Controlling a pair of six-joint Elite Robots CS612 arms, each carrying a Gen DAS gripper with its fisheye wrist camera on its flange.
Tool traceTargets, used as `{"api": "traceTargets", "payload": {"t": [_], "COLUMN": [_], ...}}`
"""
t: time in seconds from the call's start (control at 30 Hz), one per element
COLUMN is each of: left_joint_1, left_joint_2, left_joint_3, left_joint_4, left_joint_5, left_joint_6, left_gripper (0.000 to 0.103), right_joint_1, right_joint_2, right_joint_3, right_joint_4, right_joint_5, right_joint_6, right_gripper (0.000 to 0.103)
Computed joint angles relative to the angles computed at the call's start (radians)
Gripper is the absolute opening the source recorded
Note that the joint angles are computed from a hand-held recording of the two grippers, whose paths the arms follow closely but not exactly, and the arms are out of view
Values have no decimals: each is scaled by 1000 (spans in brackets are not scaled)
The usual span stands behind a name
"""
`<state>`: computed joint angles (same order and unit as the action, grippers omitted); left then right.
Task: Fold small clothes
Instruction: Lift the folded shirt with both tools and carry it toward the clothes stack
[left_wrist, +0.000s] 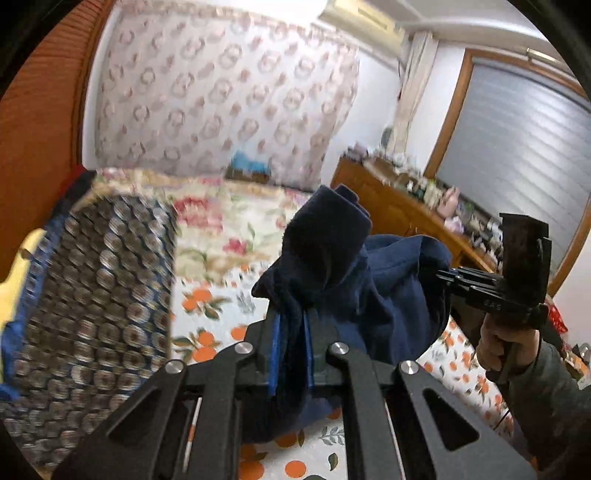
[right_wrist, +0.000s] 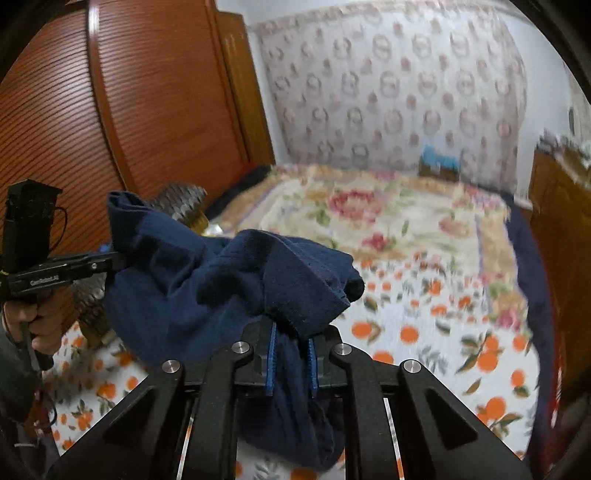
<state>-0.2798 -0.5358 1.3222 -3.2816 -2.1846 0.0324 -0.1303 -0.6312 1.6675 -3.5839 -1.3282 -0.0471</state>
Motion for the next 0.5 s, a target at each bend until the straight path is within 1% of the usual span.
{"api": "traceTargets", "payload": {"t": [0.03, 0.17, 0.2, 0.3, 0.37, 0.4, 0.47, 0.5], "left_joint_1": [8, 37, 45, 65, 78, 82, 91, 96], "left_joint_2": [1, -11, -15, -18, -13, -8, 5, 16], "left_joint_3": [-3, 12, 20, 30, 29, 26, 21, 15], "left_joint_4": [-16, -98, -129, -171, -182, -184, -183, -177], "left_joint_5": [-24, -26, -14, 18, 43, 73, 119, 147], "left_joint_6": [8, -37, -55, -85, -106, -117, -137, -155], "left_gripper": [7, 7, 7, 7, 7, 7, 7, 7], "right_joint_1": [4, 25, 30, 50, 68, 79, 99, 112], "right_joint_2": [-3, -22, -24, -24, -15, -4, 23, 45], "right_joint_3": [-4, -33, -43, -95, -149, -190, -268, -322], "right_joint_4": [-5, -20, -17, 12, 61, 99, 174, 224], "right_joint_5": [0, 10, 13, 24, 31, 36, 38, 44], "right_joint_6": [-6, -59, -72, -132, -176, -207, -251, -265], "right_gripper": [10, 10, 10, 10, 10, 10, 10, 10]}}
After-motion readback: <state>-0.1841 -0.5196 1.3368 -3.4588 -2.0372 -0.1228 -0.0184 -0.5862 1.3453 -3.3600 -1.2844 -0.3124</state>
